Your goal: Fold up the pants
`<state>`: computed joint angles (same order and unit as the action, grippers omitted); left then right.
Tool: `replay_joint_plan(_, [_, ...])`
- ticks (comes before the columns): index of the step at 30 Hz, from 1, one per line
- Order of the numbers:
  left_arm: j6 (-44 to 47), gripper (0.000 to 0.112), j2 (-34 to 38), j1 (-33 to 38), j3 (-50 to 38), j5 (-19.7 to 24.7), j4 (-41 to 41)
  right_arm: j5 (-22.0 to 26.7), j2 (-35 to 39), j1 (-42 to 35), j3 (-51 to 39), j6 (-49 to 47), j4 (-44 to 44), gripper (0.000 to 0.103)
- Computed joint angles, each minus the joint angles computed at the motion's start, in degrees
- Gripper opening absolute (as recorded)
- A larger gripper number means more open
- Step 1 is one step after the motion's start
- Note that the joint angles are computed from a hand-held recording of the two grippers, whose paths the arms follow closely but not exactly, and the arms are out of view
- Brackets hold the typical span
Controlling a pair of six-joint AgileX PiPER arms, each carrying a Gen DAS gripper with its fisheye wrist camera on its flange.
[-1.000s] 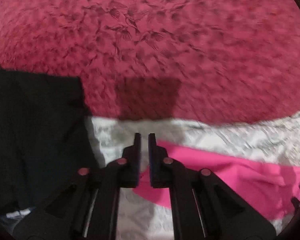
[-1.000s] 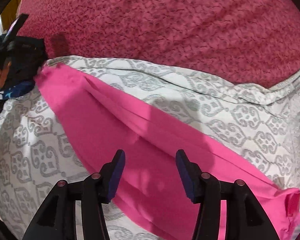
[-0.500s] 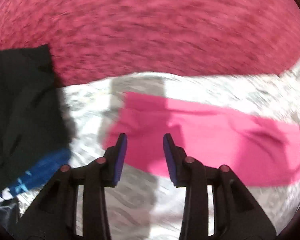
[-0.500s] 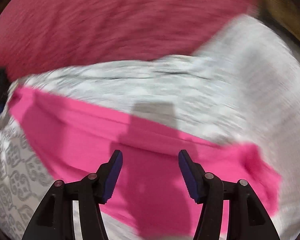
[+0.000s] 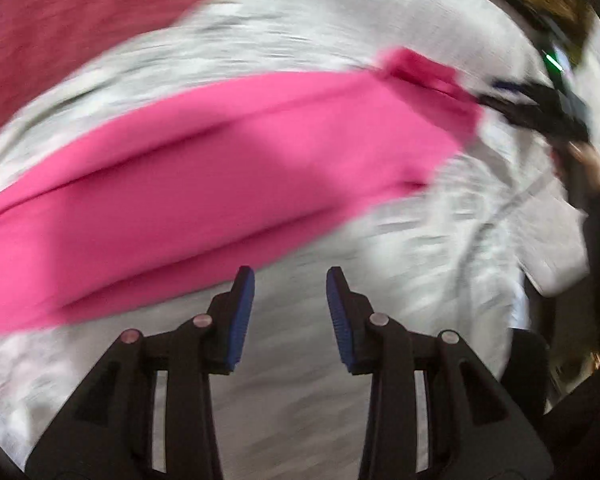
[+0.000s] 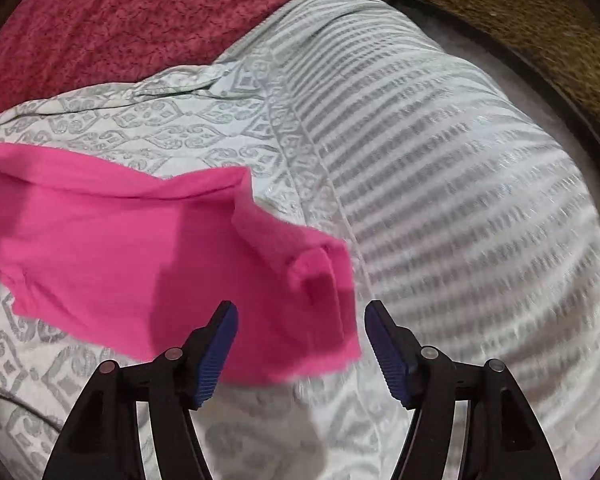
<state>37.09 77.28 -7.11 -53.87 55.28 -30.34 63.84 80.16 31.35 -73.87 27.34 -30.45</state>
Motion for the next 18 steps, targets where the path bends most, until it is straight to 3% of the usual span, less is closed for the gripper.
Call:
replay_joint_plan(4, [-7.0,0.039,5.1,-12.9,-4.8,-2.8,0.8,-5.0,1.7,-3.3,1.2,-1.7,-0.2,0.070])
replay_joint_plan(12, [-15.5,0.039,13.7,-19.0,-12.9,-5.5,4.3,-15.6,4.5,-15.0,0.6,-3.6,6.4,0.070])
replay_joint_plan(14, [-16.2,0.039,13.8,-18.9,-13.1,-6.1,3.0,-15.9,5.0,-16.8,-0.3,-1.0,4.8,0.070])
replay_joint_plan(18, [-18.2,0.039,13.6,-21.2,-13.4,-8.0,3.2,-17.9,4.0,-19.2,-0.1,-6.4,10.3,0.070])
